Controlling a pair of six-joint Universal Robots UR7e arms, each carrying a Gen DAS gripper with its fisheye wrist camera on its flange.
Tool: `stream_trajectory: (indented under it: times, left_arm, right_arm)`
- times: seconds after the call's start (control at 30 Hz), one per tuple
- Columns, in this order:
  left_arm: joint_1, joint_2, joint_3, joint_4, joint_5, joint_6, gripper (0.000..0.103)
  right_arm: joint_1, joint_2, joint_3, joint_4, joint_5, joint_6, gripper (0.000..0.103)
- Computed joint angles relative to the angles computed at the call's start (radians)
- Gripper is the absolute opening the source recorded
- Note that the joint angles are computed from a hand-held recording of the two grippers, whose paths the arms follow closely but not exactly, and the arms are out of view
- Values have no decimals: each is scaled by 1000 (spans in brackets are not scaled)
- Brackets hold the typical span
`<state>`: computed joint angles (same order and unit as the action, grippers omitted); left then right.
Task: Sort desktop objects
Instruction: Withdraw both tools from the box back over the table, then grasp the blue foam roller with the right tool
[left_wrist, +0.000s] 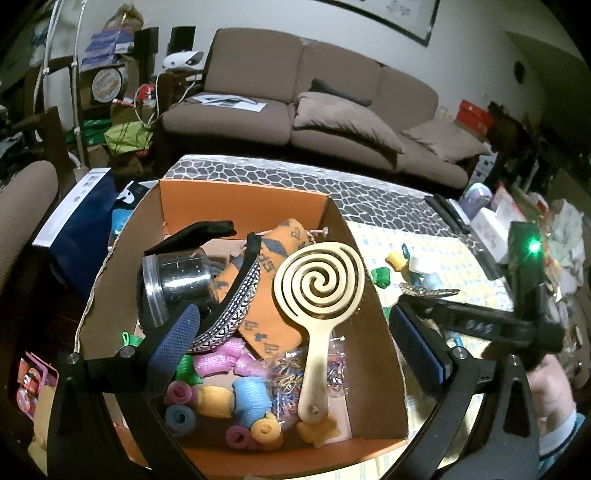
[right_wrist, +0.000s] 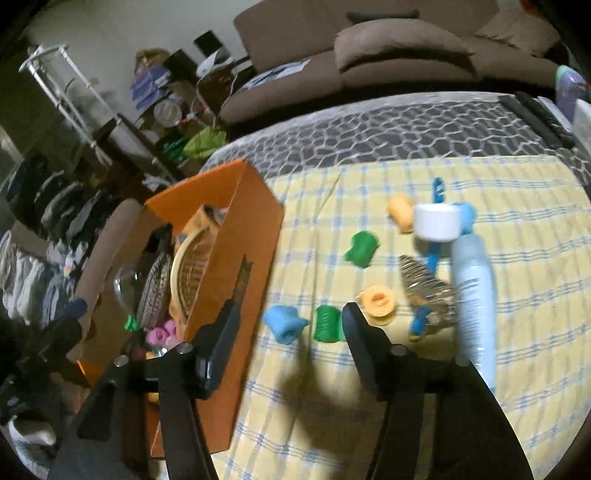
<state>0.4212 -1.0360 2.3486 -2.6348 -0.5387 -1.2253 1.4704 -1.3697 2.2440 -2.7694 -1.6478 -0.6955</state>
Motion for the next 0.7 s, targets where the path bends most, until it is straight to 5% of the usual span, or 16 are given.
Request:
stream_trajectory:
  times: [0.27, 0.5, 0.7]
  left_arm:
    - [1, -21, 16, -3, -4, -3, 103]
    - [3, -23, 22, -24, -16, 17, 103]
    - [6, -28, 27, -27, -18, 17, 103]
  right_arm:
    - [18, 97, 18, -98, -65, -58, 53]
    - [24, 168, 47, -257, -112, -200, 42]
    - [24, 184, 43, -249, -128, -297, 41]
